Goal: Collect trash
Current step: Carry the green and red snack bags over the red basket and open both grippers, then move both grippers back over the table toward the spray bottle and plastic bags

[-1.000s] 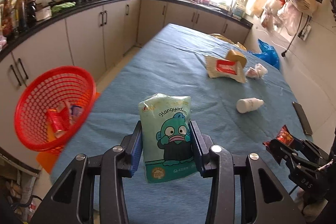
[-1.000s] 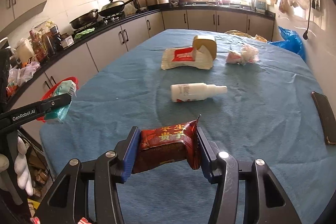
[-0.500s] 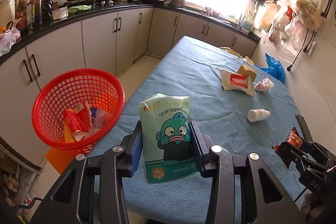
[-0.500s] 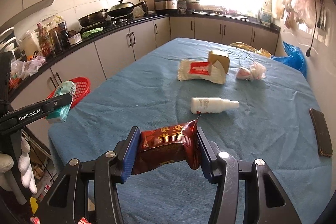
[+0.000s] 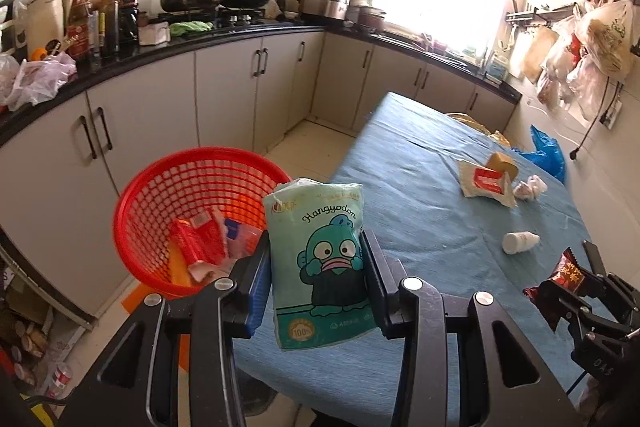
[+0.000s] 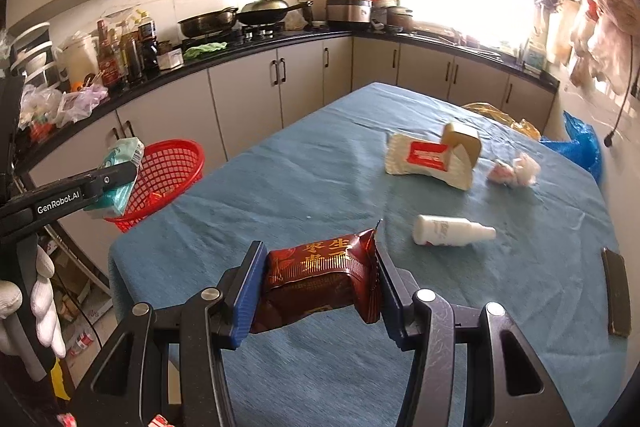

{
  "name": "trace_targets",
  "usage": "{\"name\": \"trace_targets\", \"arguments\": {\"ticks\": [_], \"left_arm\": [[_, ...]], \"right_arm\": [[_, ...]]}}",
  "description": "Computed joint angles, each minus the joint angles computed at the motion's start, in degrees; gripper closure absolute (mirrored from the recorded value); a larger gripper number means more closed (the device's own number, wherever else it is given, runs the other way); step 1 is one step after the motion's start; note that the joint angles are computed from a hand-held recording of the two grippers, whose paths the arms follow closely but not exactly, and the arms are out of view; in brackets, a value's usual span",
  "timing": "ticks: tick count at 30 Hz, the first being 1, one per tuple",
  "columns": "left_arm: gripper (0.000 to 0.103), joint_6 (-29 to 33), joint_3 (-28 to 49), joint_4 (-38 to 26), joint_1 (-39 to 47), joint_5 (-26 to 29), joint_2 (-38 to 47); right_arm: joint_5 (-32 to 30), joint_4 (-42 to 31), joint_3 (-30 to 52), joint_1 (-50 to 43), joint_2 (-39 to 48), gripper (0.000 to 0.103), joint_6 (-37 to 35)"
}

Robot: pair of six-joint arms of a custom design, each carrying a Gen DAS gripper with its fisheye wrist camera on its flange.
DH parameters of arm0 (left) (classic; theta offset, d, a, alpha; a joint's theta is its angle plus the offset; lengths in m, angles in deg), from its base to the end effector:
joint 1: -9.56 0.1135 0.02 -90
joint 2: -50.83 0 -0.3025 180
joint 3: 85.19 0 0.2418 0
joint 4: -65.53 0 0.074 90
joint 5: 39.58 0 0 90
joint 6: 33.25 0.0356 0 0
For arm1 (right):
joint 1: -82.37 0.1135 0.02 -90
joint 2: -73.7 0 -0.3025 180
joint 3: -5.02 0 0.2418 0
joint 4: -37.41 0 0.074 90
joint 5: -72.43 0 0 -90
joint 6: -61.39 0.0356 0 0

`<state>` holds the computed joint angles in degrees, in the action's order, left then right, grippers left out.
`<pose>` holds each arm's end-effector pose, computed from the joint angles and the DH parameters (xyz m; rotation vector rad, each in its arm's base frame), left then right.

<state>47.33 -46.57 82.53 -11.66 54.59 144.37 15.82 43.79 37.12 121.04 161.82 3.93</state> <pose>0.2452 -0.0980 0.1502 0.2719 2.2402 -0.3705 0.1781 0.1174 0.1363 0.1272 2.2577 -0.0671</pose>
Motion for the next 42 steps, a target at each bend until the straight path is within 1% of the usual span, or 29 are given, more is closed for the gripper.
{"name": "trace_targets", "arguments": {"ticks": [5,9,13,17,19,25,29,30,32,33,34,35,37,39,42], "left_arm": [[0.062,2.35,1.39,-0.31,3.11,1.38,1.03],[0.062,4.79,2.86,-0.67,5.80,2.39,2.55],[0.062,6.72,6.44,-3.74,11.09,8.11,4.72],[0.062,7.22,11.29,-7.41,16.49,14.22,7.47],[0.062,7.19,14.53,-9.10,19.18,17.03,9.48],[0.062,7.53,24.00,-14.84,23.83,20.89,15.60],[0.061,8.35,28.29,-18.35,24.80,22.14,18.45],[0.058,8.61,29.17,-19.08,25.02,22.49,19.02],[0.056,8.61,30.20,-19.42,25.37,22.58,19.69],[0.054,8.68,30.58,-19.69,25.50,22.58,19.77],[0.052,8.73,31.12,-20.00,25.74,22.71,19.94],[0.051,8.55,31.17,-19.83,25.99,22.81,19.83],[0.042,7.95,30.36,-18.66,26.35,22.81,19.23],[0.042,7.96,29.64,-17.65,26.65,22.53,18.83],[0.041,8.04,27.88,-16.30,26.54,21.46,17.75]], "right_arm": [[-1.36,-0.82,4.80,-0.20,3.83,0.047,-3.20],[-4.24,-0.41,8.95,-1.11,7.92,0.047,-5.34],[-7.20,-0.82,14.41,-2.07,12.37,0.047,-7.51],[-10.79,-1.61,20.49,-3.40,16.44,0.047,-9.72],[-13.09,-2.35,24.11,-4.32,18.54,0.047,-10.26],[-21.87,-4.13,35.40,-7.41,26.18,0.047,-9.98],[-26.09,-5.22,42.86,-8.01,32.15,0.046,-9.58],[-27.29,-5.04,44.25,-8.18,33.53,0.046,-9.41],[-31.28,-3.63,46.96,-8.91,36.55,0.045,-8.95],[-32.95,-3.27,47.96,-9.20,37.63,0.043,-8.89],[-34.06,-3.62,49.27,-9.34,38.74,0.037,-8.74],[-34.13,-3.78,50.05,-9.31,39.43,0.033,-8.34],[-34.35,-2.19,49.23,-9.37,39.36,0.032,-7.78],[-33.34,-1.23,47.39,-9.24,38.34,0.032,-8.04],[-28.87,0.45,42.89,-8.49,35.58,0.032,-9.48]]}}
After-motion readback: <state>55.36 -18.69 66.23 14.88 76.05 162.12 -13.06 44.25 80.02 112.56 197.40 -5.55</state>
